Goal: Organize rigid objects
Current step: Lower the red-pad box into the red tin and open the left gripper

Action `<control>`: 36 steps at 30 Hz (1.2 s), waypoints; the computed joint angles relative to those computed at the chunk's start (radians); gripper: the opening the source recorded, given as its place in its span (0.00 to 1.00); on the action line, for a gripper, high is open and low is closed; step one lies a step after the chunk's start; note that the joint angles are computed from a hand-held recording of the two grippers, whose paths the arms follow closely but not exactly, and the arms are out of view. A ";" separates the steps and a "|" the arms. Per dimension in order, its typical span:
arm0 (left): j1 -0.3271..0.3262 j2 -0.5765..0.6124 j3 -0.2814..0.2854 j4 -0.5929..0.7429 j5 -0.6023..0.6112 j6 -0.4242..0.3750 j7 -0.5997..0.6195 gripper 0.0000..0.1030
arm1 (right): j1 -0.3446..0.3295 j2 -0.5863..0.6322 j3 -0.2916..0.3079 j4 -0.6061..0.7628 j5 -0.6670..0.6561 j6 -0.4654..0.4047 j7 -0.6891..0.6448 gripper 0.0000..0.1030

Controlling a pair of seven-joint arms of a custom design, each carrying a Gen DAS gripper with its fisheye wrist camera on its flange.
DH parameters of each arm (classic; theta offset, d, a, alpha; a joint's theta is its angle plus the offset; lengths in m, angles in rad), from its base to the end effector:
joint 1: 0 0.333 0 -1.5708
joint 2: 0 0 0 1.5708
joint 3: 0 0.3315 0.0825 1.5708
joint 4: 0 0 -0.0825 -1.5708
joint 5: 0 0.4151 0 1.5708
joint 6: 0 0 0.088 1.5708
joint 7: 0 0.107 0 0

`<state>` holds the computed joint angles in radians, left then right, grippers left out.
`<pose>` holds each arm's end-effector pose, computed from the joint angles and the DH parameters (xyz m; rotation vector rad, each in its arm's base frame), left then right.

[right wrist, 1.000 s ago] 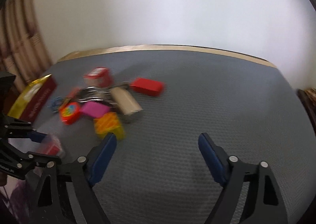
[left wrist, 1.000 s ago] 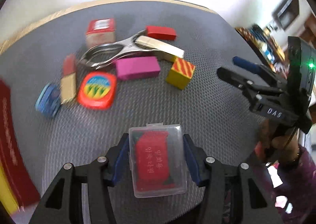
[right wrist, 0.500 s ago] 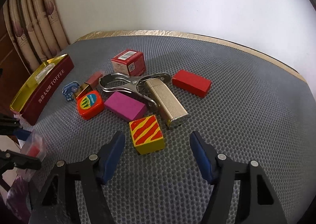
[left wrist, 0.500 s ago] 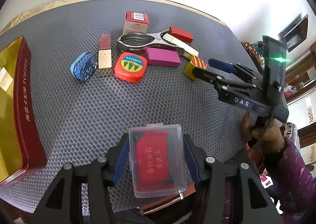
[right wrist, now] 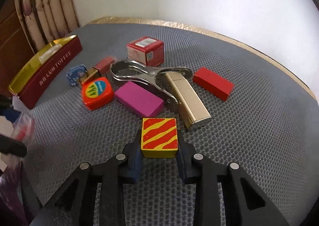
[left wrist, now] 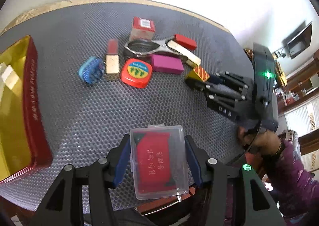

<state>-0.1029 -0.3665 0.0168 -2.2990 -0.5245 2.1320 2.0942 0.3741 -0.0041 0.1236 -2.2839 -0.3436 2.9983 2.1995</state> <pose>0.4816 -0.0630 0.5205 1.6679 -2.4378 0.7625 0.5015 0.3000 0.4314 -1.8949 1.5633 -0.4124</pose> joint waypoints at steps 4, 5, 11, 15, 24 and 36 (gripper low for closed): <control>0.023 -0.027 0.024 0.024 0.004 -0.013 -0.013 0.52 | -0.010 -0.015 0.006 -0.017 -0.079 0.034 0.100 0.27; 0.035 -0.030 0.031 0.039 0.017 -0.016 -0.024 0.52 | -0.014 -0.018 0.009 -0.019 -0.098 0.039 0.122 0.27; 0.116 0.009 0.058 0.135 0.090 -0.003 -0.095 0.52 | -0.040 -0.038 0.028 -0.039 -0.152 0.050 0.182 0.27; 0.171 0.081 0.057 0.186 0.177 0.043 -0.143 0.52 | -0.054 -0.044 0.039 -0.046 -0.154 0.057 0.199 0.27; 0.245 0.290 0.013 0.286 0.278 0.110 -0.229 0.52 | -0.068 -0.048 0.049 -0.050 -0.145 0.052 0.204 0.27; 0.257 0.399 -0.049 0.366 0.321 0.181 -0.239 0.53 | -0.050 -0.031 0.035 -0.029 -0.136 0.035 0.202 0.27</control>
<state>0.1542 0.0323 -0.0319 -1.9333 -0.2038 2.3125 1.8550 0.3238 -0.0348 0.1590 -2.3128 -0.4797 3.0330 2.4017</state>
